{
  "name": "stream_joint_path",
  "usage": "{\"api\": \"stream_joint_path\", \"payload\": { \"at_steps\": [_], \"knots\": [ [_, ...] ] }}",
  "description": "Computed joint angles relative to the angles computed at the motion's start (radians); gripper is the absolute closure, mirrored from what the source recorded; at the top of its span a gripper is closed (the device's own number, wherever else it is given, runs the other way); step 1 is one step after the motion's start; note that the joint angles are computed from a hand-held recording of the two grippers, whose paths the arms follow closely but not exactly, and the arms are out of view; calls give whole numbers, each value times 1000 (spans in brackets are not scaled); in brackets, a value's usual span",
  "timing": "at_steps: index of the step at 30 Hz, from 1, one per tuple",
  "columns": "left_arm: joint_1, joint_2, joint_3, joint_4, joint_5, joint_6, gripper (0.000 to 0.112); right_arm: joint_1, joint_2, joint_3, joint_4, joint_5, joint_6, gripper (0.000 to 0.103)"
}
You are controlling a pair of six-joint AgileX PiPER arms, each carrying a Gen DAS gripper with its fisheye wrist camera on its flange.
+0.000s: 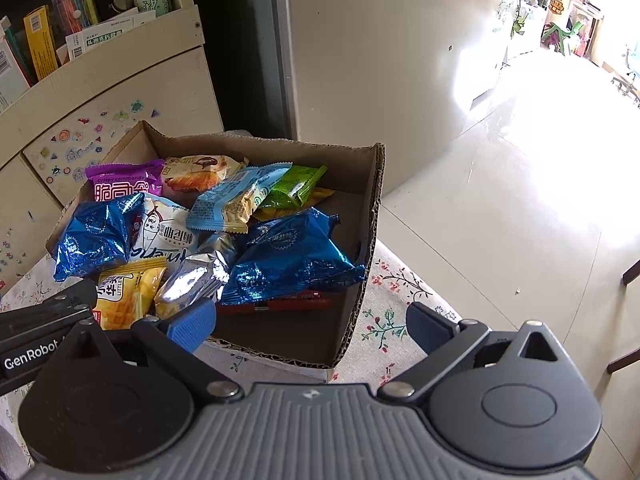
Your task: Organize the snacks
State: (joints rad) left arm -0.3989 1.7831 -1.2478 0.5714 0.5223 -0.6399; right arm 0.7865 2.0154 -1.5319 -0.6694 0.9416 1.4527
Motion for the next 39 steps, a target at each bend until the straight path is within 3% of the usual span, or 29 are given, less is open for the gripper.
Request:
{"api": "stream_joint_path", "payload": {
  "at_steps": [25,32,39],
  "knots": [
    [12,-31,44,23,-3,-20,11,13,5,-2,-27,-11,-29,0],
    [13,-73,96,89,-1,-93,11,36,-4,18,-56,-36,-15,0],
    [-7,-139,182,233,22,-268,11,68,-25,60,-89,-90,22,0]
  ]
}}
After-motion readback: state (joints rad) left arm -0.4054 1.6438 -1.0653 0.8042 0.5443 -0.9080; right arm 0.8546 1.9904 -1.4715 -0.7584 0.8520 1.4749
